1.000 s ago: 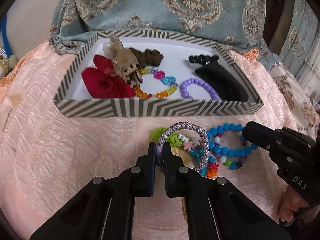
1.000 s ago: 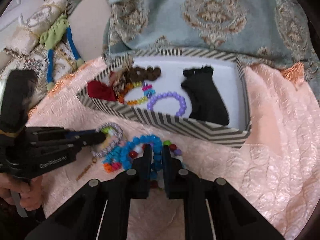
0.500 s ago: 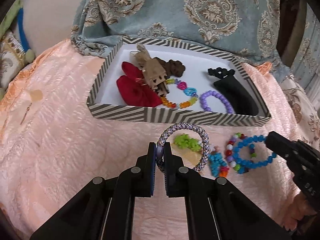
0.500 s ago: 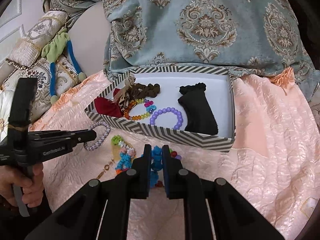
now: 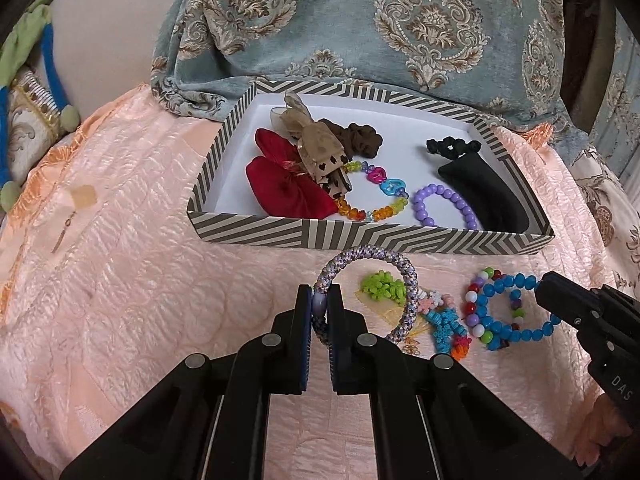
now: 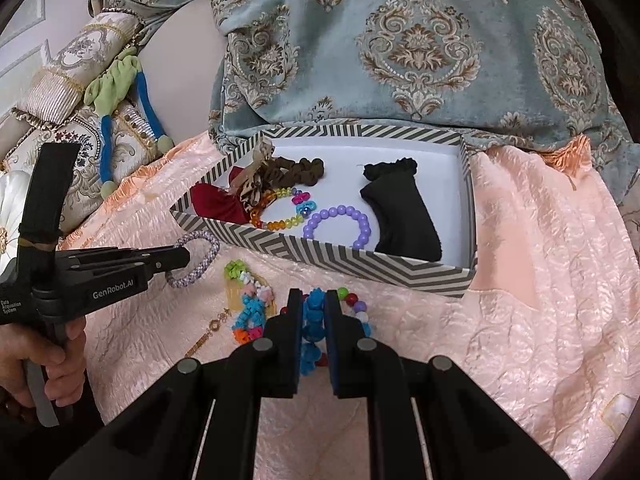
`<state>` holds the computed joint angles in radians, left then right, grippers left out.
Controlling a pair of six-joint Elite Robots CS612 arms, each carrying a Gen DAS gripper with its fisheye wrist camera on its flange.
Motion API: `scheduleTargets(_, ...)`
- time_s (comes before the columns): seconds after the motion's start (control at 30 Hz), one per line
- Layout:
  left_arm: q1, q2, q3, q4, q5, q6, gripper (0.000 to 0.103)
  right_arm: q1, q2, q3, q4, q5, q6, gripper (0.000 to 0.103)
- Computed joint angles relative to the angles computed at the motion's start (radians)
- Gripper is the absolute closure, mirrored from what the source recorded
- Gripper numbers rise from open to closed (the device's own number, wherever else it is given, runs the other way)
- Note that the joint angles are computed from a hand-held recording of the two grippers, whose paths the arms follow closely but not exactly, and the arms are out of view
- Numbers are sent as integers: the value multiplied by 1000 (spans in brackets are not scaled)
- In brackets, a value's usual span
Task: Organize jewelry
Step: 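Grasp the silver beaded bracelet with the left gripper while the right grasps the blue bead bracelet, then hold the silver and blue bracelets raised above the bedspread with both grippers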
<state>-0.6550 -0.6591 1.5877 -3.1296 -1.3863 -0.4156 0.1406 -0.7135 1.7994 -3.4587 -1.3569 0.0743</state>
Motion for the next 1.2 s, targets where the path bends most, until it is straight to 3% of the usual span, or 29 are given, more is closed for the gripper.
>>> scheduleTargets(1.2, -3, 1, 1, 2, 17, 2, 103, 3, -3, 2, -8, -10, -17, 93)
